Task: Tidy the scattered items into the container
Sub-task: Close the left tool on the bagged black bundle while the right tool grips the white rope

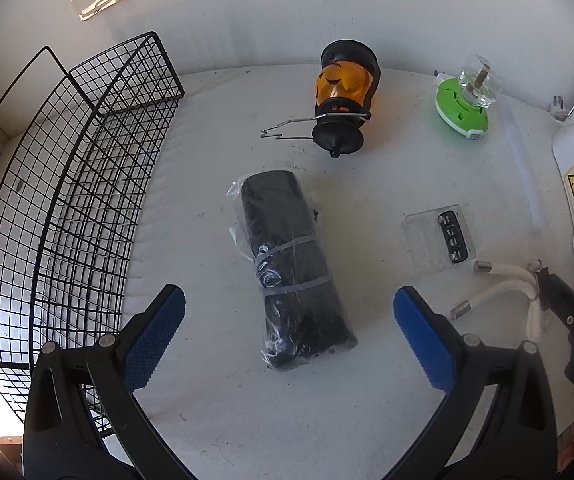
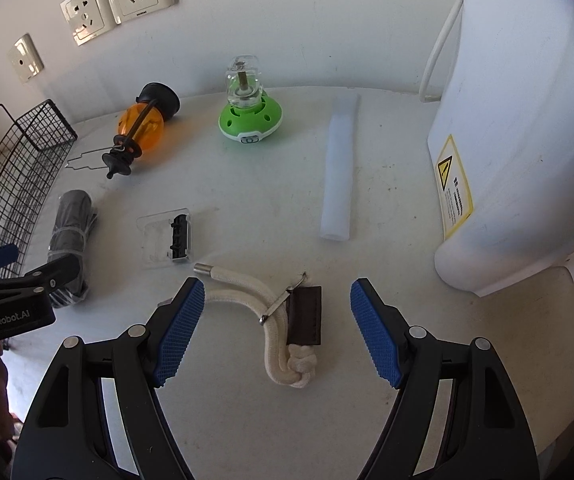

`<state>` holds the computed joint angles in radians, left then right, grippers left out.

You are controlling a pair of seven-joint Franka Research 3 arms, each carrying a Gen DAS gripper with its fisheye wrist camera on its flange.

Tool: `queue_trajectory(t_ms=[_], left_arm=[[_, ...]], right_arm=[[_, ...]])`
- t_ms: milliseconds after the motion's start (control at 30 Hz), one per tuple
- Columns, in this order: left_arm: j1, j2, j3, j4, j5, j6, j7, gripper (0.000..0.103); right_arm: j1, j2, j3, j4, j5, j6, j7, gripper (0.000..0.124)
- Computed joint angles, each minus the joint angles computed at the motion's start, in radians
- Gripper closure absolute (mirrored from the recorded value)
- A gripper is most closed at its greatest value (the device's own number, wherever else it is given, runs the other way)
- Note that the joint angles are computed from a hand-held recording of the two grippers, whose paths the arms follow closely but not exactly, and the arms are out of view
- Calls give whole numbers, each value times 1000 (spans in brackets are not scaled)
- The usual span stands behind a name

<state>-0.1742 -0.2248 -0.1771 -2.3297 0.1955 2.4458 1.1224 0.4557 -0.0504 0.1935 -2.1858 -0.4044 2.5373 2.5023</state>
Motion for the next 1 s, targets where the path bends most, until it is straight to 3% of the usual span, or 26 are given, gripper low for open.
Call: queue_trajectory(t_ms=[633,1000], left_arm=[[3,50,-6,-3,32,45,-6,0],[11,70,-6,-14,54,68,-28,0]], right_arm=[[28,55,-14,30,-39,-40,-32,47],[32,56,-22,9,-24,-20,-35,47]])
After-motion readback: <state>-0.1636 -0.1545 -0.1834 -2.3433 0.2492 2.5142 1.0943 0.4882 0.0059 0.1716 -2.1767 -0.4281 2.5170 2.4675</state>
